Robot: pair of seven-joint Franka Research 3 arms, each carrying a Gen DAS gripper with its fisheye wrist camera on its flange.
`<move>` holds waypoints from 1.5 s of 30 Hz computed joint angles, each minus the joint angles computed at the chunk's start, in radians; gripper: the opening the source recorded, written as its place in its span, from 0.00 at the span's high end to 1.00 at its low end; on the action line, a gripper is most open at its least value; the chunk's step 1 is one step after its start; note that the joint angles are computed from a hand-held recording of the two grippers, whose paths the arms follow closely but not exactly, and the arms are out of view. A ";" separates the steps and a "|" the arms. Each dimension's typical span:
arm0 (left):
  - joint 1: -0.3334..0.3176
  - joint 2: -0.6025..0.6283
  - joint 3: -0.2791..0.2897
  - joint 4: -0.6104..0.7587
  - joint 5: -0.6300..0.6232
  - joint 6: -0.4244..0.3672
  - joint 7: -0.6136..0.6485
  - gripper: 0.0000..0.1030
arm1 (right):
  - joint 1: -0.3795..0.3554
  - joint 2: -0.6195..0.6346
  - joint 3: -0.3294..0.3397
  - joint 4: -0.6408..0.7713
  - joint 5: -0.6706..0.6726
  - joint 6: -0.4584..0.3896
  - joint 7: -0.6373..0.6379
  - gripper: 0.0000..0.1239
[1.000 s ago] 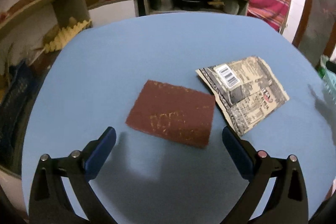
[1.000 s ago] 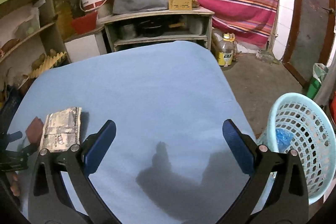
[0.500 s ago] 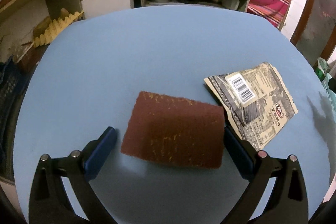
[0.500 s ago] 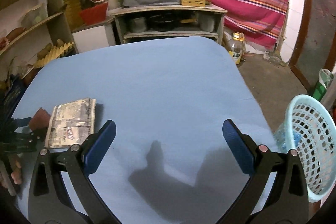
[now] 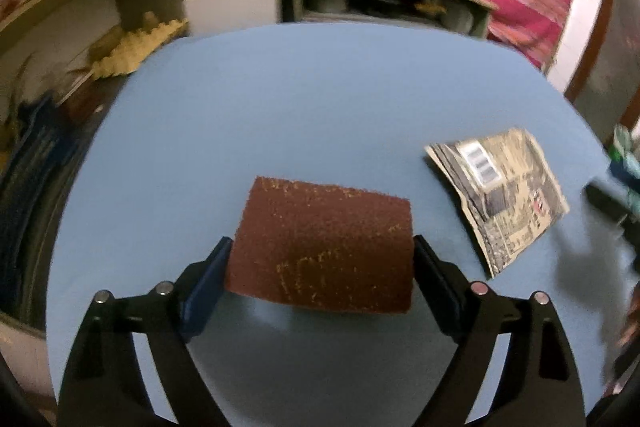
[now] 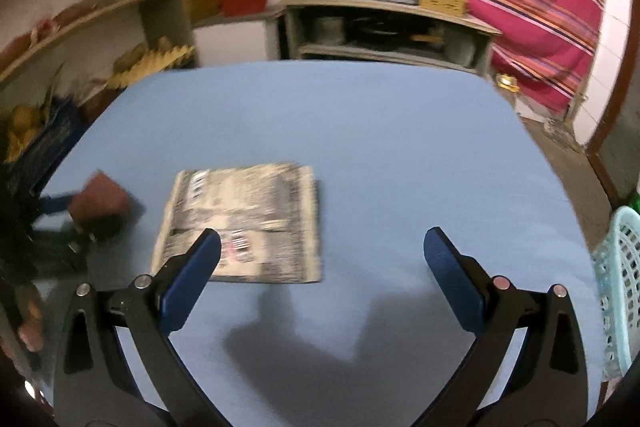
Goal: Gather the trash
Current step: 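Grasp the maroon scouring pad with the left gripper while the right grasps the printed paper packet, then carry the printed packet and maroon pad over the basket with both grippers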
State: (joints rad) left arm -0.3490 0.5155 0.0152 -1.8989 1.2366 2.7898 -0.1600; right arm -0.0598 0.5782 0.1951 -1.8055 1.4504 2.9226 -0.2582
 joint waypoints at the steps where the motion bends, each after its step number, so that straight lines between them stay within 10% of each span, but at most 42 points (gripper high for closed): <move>1: -0.008 -0.024 0.014 -0.025 0.026 0.003 -0.040 0.17 | 0.010 0.003 0.003 -0.002 -0.004 0.006 0.001 0.20; 16: 0.073 -0.222 -0.095 -0.212 0.228 -0.126 -0.279 0.17 | 0.102 0.098 -0.039 0.051 -0.408 0.059 0.453 0.21; 18: 0.084 -0.220 -0.102 -0.208 0.226 -0.129 -0.280 0.17 | 0.095 0.104 -0.042 0.054 -0.460 0.039 0.492 0.35; 27: 0.097 -0.232 -0.117 -0.217 0.236 -0.146 -0.311 0.17 | -0.042 0.103 0.110 0.021 -0.525 0.079 0.448 0.93; 37: 0.095 -0.251 -0.127 -0.227 0.239 -0.177 -0.326 0.17 | -0.195 0.076 0.258 0.008 -0.391 0.047 0.275 0.98; 45: 0.087 -0.243 -0.135 -0.203 0.232 -0.202 -0.324 0.17 | -0.248 0.010 0.251 0.012 -0.172 -0.014 0.084 0.98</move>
